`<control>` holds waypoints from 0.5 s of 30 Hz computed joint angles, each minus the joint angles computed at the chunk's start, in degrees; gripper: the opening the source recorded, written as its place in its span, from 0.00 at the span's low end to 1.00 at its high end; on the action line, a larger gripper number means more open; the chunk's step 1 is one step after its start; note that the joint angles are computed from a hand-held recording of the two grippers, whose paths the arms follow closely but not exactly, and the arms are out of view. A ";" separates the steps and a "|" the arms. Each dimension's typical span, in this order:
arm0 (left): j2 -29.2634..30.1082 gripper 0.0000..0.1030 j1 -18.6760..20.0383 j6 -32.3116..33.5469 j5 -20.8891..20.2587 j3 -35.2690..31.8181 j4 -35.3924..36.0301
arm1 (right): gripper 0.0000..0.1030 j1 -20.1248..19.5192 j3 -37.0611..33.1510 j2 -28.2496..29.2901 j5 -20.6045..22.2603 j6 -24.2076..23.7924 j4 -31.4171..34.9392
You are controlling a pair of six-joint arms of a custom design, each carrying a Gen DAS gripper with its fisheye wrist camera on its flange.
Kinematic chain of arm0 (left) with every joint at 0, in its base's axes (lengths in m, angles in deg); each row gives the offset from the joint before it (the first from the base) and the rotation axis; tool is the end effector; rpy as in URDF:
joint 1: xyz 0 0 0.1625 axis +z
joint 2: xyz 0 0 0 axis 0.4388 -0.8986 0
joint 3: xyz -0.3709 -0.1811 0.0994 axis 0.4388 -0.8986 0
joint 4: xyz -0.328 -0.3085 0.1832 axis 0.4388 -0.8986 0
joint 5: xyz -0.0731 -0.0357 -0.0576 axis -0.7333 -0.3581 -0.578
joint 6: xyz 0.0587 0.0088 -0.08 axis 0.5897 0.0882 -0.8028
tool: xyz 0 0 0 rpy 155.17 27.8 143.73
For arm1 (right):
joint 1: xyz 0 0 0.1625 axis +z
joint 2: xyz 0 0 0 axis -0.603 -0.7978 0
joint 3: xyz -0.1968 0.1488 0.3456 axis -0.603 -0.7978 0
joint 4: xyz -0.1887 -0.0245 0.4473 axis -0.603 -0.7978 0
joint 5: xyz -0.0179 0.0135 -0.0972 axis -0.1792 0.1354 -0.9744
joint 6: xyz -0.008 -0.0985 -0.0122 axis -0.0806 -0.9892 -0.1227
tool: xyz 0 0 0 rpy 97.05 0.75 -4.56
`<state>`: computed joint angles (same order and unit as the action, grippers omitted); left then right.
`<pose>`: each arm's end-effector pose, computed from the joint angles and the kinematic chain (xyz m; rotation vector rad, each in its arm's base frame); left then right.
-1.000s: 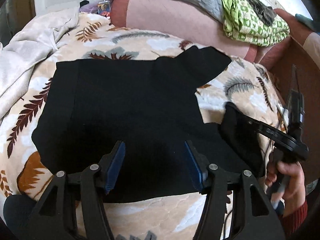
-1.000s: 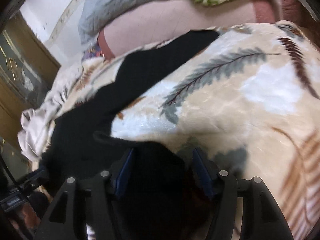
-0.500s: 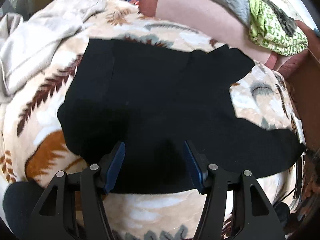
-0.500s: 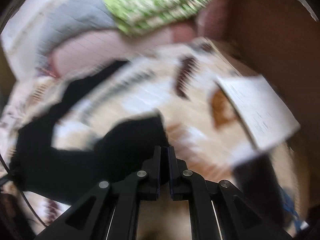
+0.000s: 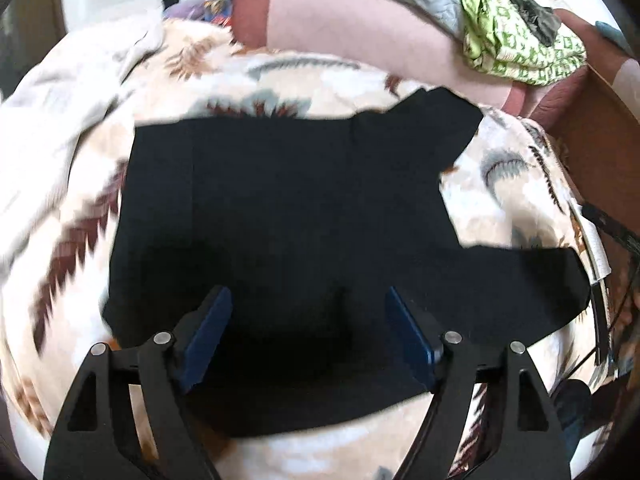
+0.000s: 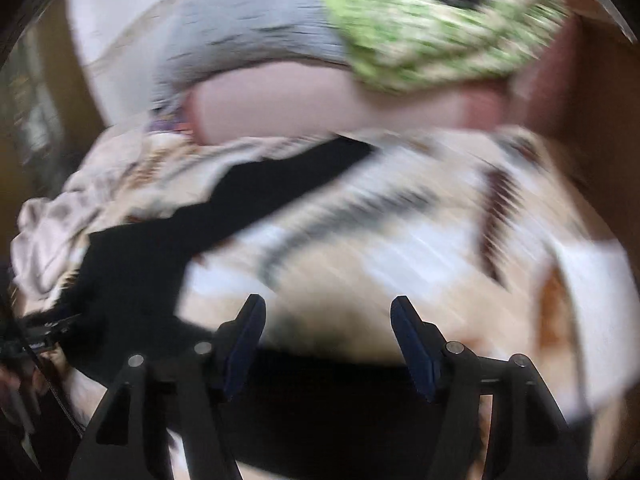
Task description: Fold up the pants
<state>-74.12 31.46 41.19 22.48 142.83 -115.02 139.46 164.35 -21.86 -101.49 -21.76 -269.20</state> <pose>-0.0883 -0.4869 0.1893 0.7434 2.4925 -0.4316 0.1441 -0.3610 0.1678 0.0478 -2.2220 1.0173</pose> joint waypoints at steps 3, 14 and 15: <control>3.52 0.80 1.45 3.10 0.46 -3.65 -2.40 | 0.64 -1.15 -7.43 5.47 2.52 0.13 5.81; 15.96 0.80 7.21 11.98 -0.55 -19.89 1.61 | 0.65 -3.83 -27.77 17.16 5.08 -0.30 22.07; 16.95 0.80 7.37 12.72 0.28 -20.94 1.29 | 0.65 -3.97 -28.84 17.80 4.84 0.55 22.58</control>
<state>-57.17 38.82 53.92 22.76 121.88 -113.74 135.50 135.52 -4.07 -96.65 -21.22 -246.62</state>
